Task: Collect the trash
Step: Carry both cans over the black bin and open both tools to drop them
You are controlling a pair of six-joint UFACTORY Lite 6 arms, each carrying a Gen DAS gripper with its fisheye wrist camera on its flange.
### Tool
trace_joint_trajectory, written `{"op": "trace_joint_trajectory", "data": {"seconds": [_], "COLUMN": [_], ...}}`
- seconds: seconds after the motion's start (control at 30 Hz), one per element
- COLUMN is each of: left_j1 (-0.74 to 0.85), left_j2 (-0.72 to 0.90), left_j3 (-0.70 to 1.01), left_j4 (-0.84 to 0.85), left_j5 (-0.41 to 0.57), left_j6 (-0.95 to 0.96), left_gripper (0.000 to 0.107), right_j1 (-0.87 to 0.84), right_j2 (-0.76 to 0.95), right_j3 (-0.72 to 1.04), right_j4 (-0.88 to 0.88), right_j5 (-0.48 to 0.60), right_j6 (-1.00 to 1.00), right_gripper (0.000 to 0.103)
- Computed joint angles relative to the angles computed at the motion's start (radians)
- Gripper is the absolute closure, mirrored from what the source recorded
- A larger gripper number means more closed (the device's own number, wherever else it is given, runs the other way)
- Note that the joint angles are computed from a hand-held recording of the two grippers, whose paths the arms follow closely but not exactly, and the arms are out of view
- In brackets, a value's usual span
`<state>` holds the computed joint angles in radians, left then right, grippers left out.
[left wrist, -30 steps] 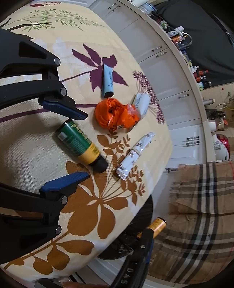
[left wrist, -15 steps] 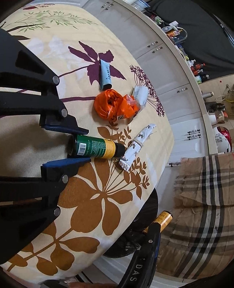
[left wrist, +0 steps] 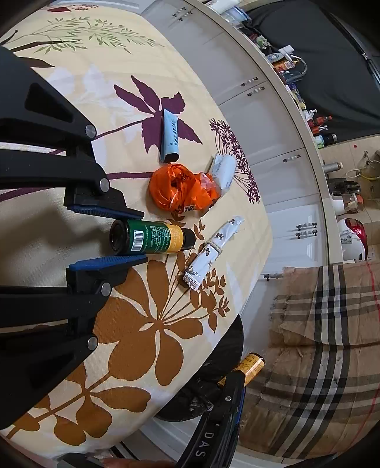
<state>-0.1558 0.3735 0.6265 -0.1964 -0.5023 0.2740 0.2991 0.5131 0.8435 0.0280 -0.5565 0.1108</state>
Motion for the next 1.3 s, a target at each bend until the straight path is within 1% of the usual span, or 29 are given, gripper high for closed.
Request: {"op": "trace_joint_trajectory", "data": {"seconds": [0.1,0.23,0.27,0.33,0.47,0.5,0.53,0.6,0.7,0.9,1.1,1.3], "left_j1": [0.01,0.006,0.003,0.002,0.012,0.017,0.019,0.03,0.039,0.015,-0.012,-0.054], "left_j2": [0.015,0.031,0.039,0.049,0.07,0.078,0.079,0.081,0.068,0.011,-0.034,-0.055], "left_j3": [0.022,0.043,0.054,0.065,0.096,0.107,0.108,0.113,0.095,0.024,-0.001,0.022], "left_j4": [0.012,-0.028,-0.046,-0.06,-0.041,-0.031,-0.021,0.019,0.041,-0.035,-0.072,-0.125], "left_j5": [0.024,0.032,0.035,0.038,0.059,0.069,0.073,0.08,0.063,-0.02,-0.048,-0.054], "left_j6": [-0.013,0.017,0.032,0.041,0.021,0.011,0.001,-0.036,-0.063,-0.019,-0.026,-0.003], "left_gripper": [0.082,0.081,0.081,0.075,0.075,0.077,0.083,0.083,0.083,0.083,0.083,0.083], "right_j1": [-0.006,-0.004,-0.005,-0.004,-0.006,-0.004,-0.005,-0.007,0.001,0.008,0.005,-0.014], "right_j2": [0.001,-0.003,-0.007,-0.007,-0.006,-0.005,-0.005,-0.004,-0.004,-0.006,-0.026,-0.048], "right_j3": [-0.001,-0.003,-0.006,-0.007,-0.006,-0.005,-0.005,-0.004,-0.002,0.002,-0.014,-0.028], "right_j4": [-0.008,-0.007,-0.007,-0.004,-0.007,-0.006,-0.007,-0.009,0.005,0.026,0.044,0.061], "right_j5": [-0.002,0.001,0.001,0.001,0.001,0.002,0.002,0.003,0.006,0.005,0.002,-0.001], "right_j6": [0.003,0.001,0.0,-0.002,-0.001,0.0,-0.001,0.0,-0.009,-0.025,-0.042,-0.062], "right_gripper": [0.08,0.08,0.08,0.08,0.079,0.079,0.079,0.08,0.08,0.08,0.079,0.08]}}
